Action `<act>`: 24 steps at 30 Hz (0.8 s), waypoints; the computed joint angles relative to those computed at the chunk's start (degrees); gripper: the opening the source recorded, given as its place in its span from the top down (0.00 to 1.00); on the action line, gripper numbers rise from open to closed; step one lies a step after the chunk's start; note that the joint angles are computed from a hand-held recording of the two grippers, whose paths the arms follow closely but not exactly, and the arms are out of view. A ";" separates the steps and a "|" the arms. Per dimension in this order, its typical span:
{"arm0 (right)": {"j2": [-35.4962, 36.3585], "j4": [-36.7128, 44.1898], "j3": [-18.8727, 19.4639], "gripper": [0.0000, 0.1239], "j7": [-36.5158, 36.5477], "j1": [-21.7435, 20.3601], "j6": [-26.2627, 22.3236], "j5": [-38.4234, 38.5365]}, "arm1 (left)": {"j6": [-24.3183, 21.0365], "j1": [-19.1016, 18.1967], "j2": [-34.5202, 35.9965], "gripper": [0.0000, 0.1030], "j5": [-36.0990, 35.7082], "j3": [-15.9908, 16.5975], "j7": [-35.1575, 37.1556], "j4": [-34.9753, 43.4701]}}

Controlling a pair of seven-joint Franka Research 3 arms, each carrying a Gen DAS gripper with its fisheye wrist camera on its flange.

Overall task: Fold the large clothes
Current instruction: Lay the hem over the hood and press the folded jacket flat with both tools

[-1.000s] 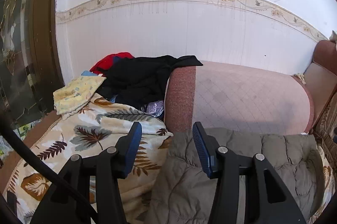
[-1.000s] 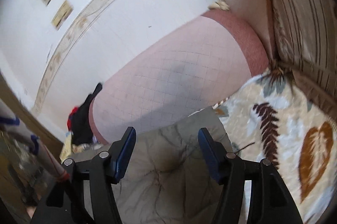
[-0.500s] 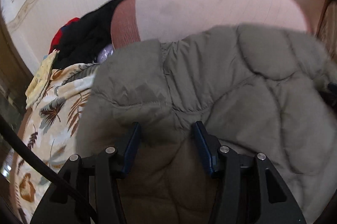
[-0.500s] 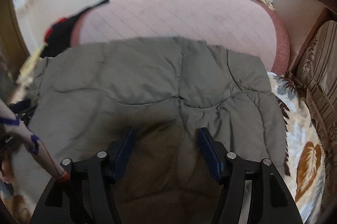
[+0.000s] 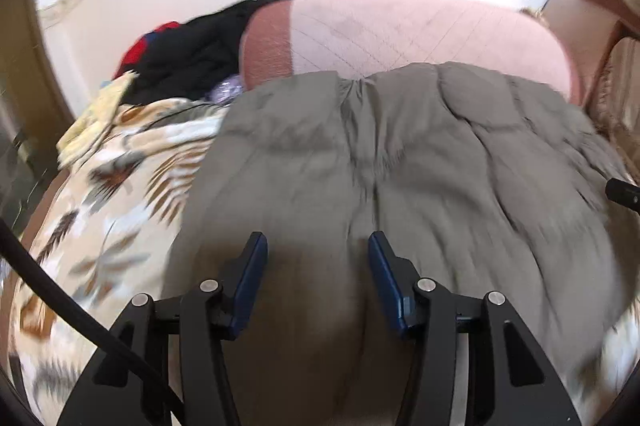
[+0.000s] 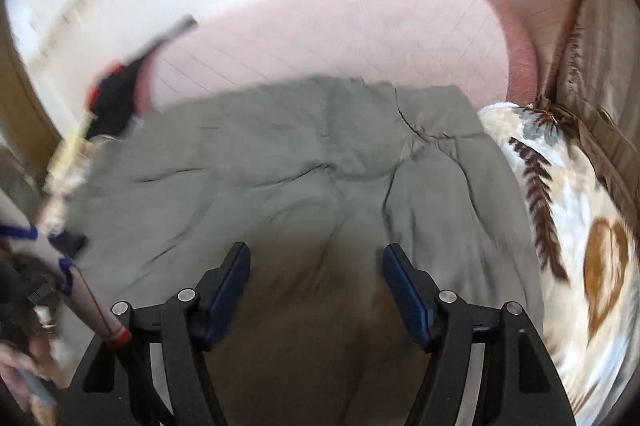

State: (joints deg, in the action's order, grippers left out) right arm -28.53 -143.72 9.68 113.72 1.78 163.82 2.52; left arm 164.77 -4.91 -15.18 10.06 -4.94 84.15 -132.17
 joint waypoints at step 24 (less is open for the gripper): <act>-3.16 -5.71 13.13 0.43 19.91 -7.52 -0.76 -11.76 | 6.45 7.56 -4.47 0.48 10.28 -5.41 -14.71 -10.86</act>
State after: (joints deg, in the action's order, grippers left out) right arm -31.70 -149.43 22.81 133.64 -5.74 163.07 -9.25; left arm 171.22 2.65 -19.65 20.34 -10.35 69.44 -143.03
